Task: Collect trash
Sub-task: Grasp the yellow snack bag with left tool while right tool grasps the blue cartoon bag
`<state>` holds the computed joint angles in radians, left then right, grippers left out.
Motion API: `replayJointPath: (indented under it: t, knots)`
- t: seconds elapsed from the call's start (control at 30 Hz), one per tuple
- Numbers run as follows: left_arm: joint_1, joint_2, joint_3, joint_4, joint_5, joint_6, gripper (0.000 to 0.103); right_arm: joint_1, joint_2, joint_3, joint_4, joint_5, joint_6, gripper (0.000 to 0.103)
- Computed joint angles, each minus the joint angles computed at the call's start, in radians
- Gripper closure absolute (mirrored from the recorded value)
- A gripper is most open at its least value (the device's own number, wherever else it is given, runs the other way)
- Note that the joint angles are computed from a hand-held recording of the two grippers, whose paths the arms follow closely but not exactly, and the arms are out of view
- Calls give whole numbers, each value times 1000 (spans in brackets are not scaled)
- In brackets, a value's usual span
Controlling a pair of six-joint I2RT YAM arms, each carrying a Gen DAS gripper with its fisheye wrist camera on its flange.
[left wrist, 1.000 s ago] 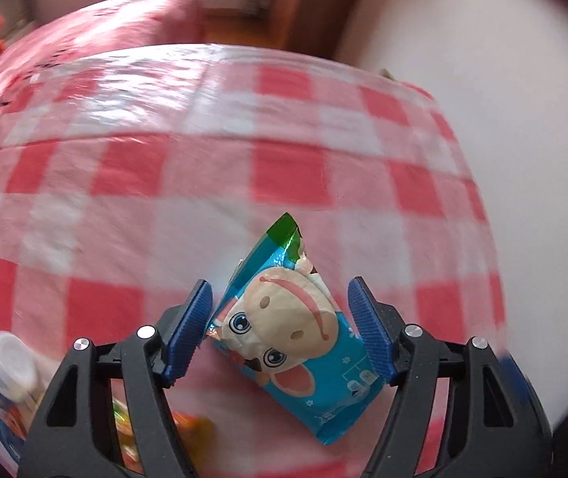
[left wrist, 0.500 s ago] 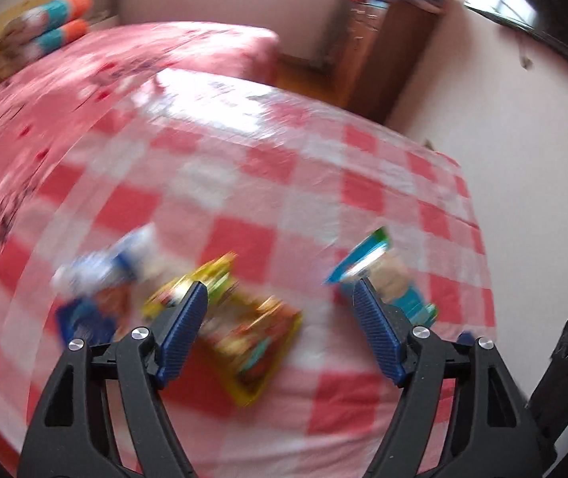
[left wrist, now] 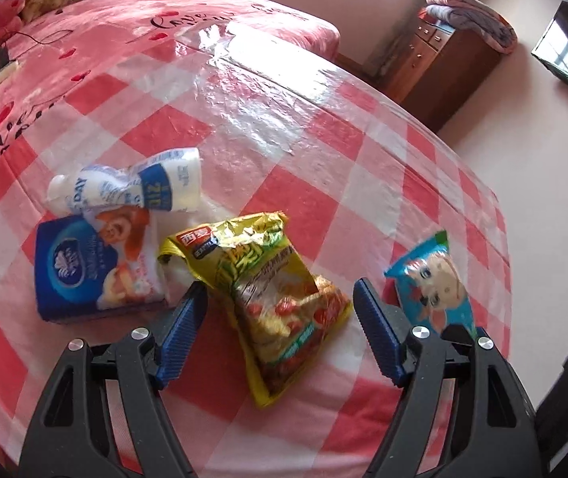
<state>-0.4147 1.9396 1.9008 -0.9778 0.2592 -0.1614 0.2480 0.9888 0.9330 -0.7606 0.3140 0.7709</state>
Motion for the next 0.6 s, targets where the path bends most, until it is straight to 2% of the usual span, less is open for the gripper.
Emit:
replayJointPath:
  t: [0.13,0.2,0.27,0.3,0.43,0.6]
  knots:
    - [-25,13,-1,44,-61,-19,29,-8,3,-7,19,-14,-15,6]
    - [-37,18,1,57,-96,-10,37,-9,5,-8,24,-13,-21,6]
    - [-45,13,-14,81,-128,6,50,-10,12,-6,29,-14,-26,6]
    - [-46,8,-25,94,-135,15,50,-8,19,-2,30,-12,-25,6]
    - [-40,-18,-76,141,-122,51,56,-3,43,13,29,-8,-32,6]
    - [-33,-49,-109,149,-90,101,66,-8,74,30,34,-13,-40,6]
